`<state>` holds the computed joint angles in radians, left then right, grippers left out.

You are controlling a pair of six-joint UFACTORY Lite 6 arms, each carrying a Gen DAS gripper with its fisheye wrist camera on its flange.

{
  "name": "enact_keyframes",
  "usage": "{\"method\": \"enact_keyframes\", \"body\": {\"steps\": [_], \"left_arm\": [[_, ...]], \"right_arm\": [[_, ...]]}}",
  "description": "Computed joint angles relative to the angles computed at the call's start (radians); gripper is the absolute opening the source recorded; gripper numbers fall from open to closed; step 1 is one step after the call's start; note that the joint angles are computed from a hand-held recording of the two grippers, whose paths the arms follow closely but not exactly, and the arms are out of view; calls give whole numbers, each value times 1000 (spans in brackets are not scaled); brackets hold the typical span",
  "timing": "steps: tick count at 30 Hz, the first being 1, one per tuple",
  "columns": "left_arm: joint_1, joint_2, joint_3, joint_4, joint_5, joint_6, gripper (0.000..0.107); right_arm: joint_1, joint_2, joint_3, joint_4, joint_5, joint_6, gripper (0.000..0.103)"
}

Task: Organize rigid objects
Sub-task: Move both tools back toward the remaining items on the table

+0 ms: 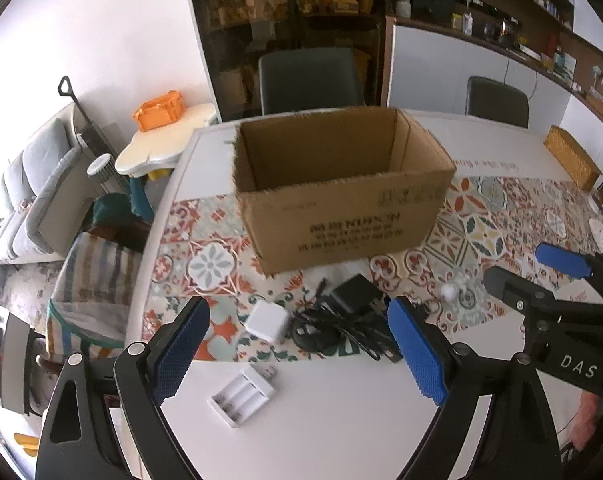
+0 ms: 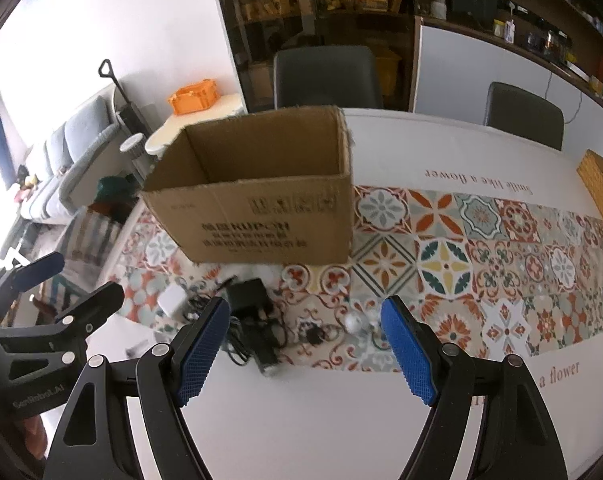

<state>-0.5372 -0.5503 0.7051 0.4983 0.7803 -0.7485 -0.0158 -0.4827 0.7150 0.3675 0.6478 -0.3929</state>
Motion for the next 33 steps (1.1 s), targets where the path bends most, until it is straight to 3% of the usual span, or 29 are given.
{"method": "enact_keyframes", "body": {"steps": [12,22,33], "left_arm": [[-111,201,-27,40,-97,-227,92],[-106,454,43,49,-185,-334,92],[-104,645,133,66,-213,-379,92]], "right_arm": [[-101,119,-62,98,-78,-280,78],[-162,423,24,202,-136,-509,78],[-170,688,149,264,-164,-649,73]]}}
